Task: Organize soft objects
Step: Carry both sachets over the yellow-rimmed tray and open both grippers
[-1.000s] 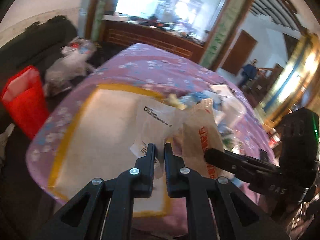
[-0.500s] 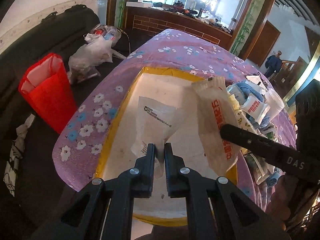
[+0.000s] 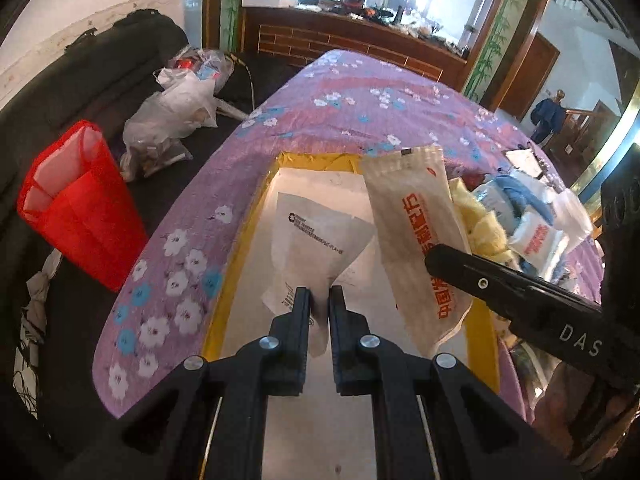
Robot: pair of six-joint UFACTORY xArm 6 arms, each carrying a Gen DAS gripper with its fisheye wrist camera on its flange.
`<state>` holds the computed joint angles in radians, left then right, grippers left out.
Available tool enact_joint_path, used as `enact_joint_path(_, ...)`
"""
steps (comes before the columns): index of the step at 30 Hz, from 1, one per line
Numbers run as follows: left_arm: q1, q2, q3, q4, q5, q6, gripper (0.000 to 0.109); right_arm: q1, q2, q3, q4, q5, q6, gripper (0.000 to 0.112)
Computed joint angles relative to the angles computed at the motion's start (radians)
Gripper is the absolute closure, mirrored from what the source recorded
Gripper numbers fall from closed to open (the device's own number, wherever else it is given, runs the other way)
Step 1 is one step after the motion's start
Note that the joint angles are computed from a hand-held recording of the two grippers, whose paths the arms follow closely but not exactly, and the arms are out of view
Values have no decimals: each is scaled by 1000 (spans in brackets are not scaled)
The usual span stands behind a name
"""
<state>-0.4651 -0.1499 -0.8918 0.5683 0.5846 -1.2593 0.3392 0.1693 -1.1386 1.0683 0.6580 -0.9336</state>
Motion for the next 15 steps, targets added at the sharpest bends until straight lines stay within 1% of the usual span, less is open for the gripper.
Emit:
enact_joint_path(2,11,26,-15,-10,-2,22,99,17,23,-14,-9,-47,10,74)
enact_joint_path(3,16,38,-23,-9,-3,24,99,19,32,-18,-9,-51,12,74)
enact_joint_path(6,24,64,-41,5,-1,22,98,20,59,-35,-25,-55,32,72)
enact_joint_path(8,32,77,-44,-10,-19,33,97,14,80,-52,-41,-41,52,72)
enact_joint_path(9,33,85,-48,-20,-27,46,95,16,71,-40,-36,-43,53,72)
enact_joint_path(11,30,95,-56,-7,-33,47,94,13,71,-39,-28,-43,49,72)
enact_joint_path(12,30,94,-55,20,-42,23,89,7,68,-38,-9,-30,35,71)
enact_joint_path(13,32,90,-49,44,-60,-4,78,2,66,-38,5,-20,24,68)
enact_joint_path(14,34,83,-42,61,-79,-30,70,-2,60,-32,24,-20,11,64)
enact_joint_path(15,31,71,-35,100,-76,-90,62,-6,50,-21,55,-26,-8,61)
